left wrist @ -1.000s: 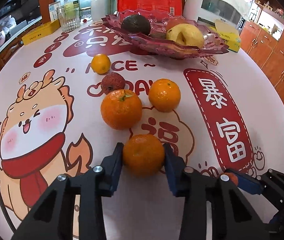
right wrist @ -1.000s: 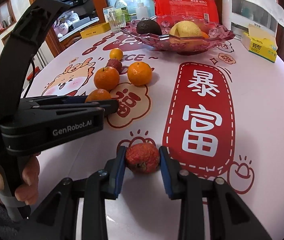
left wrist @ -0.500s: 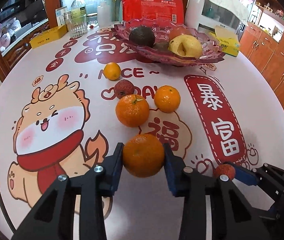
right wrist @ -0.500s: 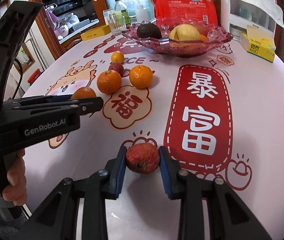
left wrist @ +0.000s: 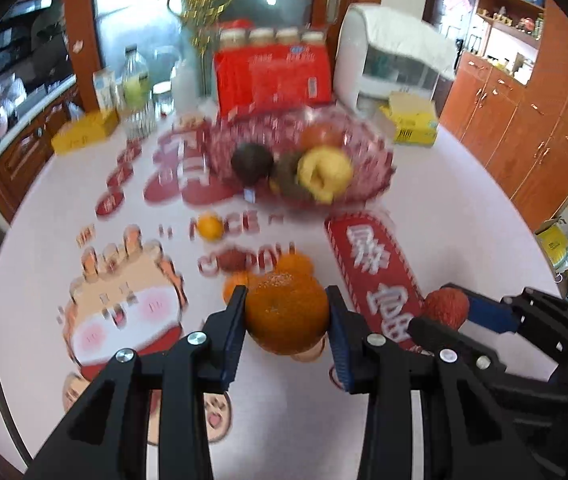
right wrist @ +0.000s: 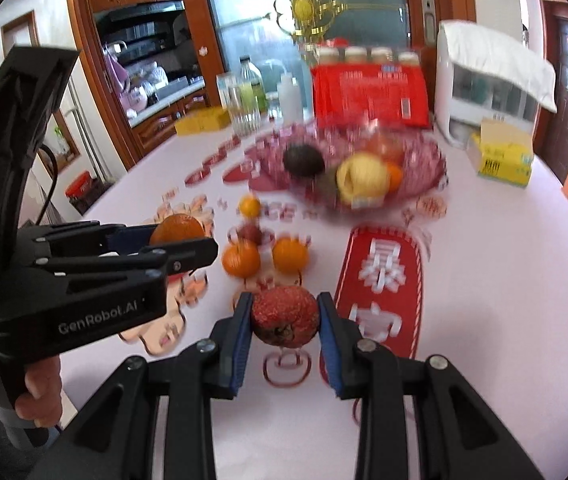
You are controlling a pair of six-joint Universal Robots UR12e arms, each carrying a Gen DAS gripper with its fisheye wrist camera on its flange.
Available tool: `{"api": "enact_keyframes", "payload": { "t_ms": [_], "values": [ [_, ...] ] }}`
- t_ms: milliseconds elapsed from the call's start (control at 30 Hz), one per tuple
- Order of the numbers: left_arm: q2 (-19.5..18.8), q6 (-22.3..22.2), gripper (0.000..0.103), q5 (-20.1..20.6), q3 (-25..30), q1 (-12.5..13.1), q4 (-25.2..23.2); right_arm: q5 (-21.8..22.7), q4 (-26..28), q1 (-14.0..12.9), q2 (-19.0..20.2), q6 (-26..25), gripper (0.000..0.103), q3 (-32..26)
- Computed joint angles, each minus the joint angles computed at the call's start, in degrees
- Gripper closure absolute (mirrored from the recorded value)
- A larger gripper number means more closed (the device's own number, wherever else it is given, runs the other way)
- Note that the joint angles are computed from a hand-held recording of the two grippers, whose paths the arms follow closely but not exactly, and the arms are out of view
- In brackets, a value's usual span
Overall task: Organize fruits
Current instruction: 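Carry the orange and lychee over the pink bowl with both tools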
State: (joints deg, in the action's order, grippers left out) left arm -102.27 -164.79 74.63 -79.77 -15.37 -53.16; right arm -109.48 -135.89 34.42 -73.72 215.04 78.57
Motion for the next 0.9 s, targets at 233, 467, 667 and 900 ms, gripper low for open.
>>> {"api": "enact_keyframes", "payload": {
  "t_ms": [233, 467, 667, 900],
  "values": [
    [-2.99, 2.43, 0.066, -0.97, 10.59, -0.07, -4.06, -2.25, 3.82, -1.86, 0.34, -4.77, 0.071, -7.43],
    [-8.0, 3.69, 0.066, 2.25, 21.69, -1.67, -5.88, -4.56, 7.99, -5.03, 2.95, -6.08, 0.071, -16.56],
    [-15.45, 1.6, 0.066, 6.65, 33.31, -3.13, -9.26, -6.05, 9.36, -7.59, 6.98, -6.32, 0.071, -23.4],
    [-24.14, -2.74, 0.066, 11.74, 42.78, -4.08, -12.56, -2.81, 13.1, -10.74, 11.67, -3.36, 0.071, -27.09]
  ]
}}
